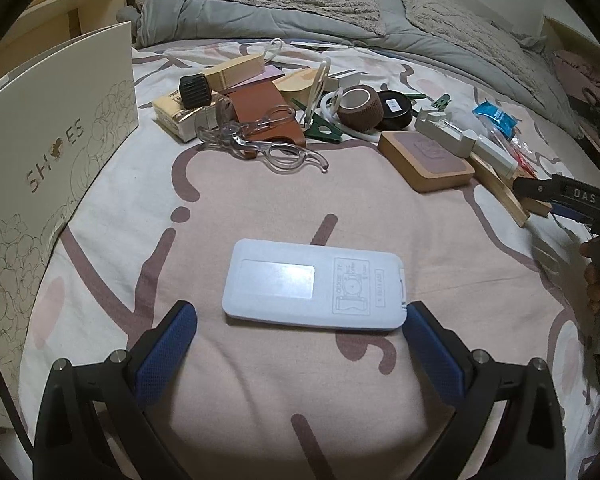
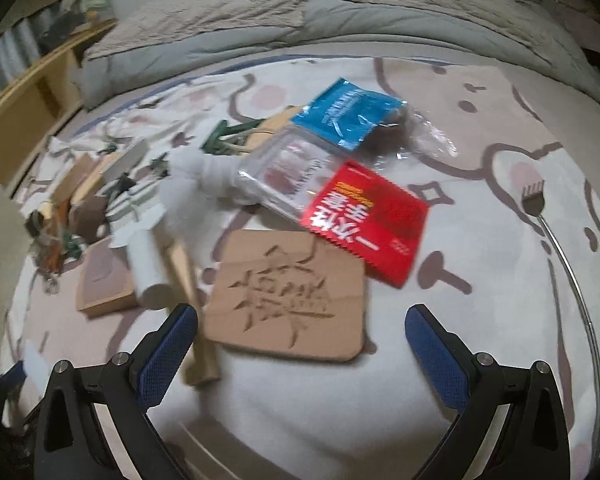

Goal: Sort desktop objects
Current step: 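Close the right tool on the carved wooden plaque and lift it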

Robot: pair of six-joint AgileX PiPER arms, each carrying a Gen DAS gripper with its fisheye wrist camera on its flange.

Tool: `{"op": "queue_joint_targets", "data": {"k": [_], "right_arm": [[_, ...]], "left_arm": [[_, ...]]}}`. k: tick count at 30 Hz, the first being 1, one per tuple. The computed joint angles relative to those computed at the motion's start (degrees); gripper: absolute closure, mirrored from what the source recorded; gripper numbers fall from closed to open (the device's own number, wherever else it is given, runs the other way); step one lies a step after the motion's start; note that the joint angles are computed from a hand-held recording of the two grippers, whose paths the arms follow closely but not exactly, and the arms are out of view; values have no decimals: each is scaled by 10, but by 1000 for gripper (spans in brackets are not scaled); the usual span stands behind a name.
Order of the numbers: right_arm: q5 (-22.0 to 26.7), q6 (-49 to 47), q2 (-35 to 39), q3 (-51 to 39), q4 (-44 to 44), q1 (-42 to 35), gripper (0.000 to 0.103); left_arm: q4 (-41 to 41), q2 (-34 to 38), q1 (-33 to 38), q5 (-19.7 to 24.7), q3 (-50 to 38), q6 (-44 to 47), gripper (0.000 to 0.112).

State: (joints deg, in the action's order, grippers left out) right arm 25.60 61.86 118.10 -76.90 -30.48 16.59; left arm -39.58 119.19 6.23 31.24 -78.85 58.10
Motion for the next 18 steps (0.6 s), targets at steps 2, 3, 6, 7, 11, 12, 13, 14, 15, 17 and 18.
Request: {"op": "queue_joint_targets", "data": {"k": [2, 3, 6, 7, 11, 12, 13, 14, 15, 17, 18], "right_arm": [[7, 1, 6, -7, 2, -1, 0], [8, 4, 8, -9, -1, -1, 0], [16, 10, 16, -22, 3, -1, 2], [22, 12, 18, -28, 3, -1, 5], [82, 1, 44, -73, 8, 11, 14], [95, 1, 48, -80, 2, 16, 17], [105, 2, 51, -86, -6, 21, 23], [105, 2, 51, -86, -9, 23, 25], [109, 5, 49, -85, -13, 26, 26], [112, 10, 45, -79, -15, 29, 26], [109, 12, 42, -74, -17, 30, 26]], "left_arm": [[0, 0, 0, -1, 0, 0, 9], [0, 0, 0, 0, 0, 1, 9], [-2, 0, 1, 1, 0, 2, 9], [-2, 0, 1, 1, 0, 2, 9], [-2, 1, 0, 1, -1, 1, 9], [-1, 1, 0, 1, -1, 1, 9], [-1, 1, 0, 0, -1, 0, 9], [-1, 0, 0, 0, 0, 1, 9], [-1, 1, 0, 0, -1, 2, 9], [-1, 1, 1, 1, -1, 2, 9], [-2, 1, 1, 1, 0, 3, 9]]}}
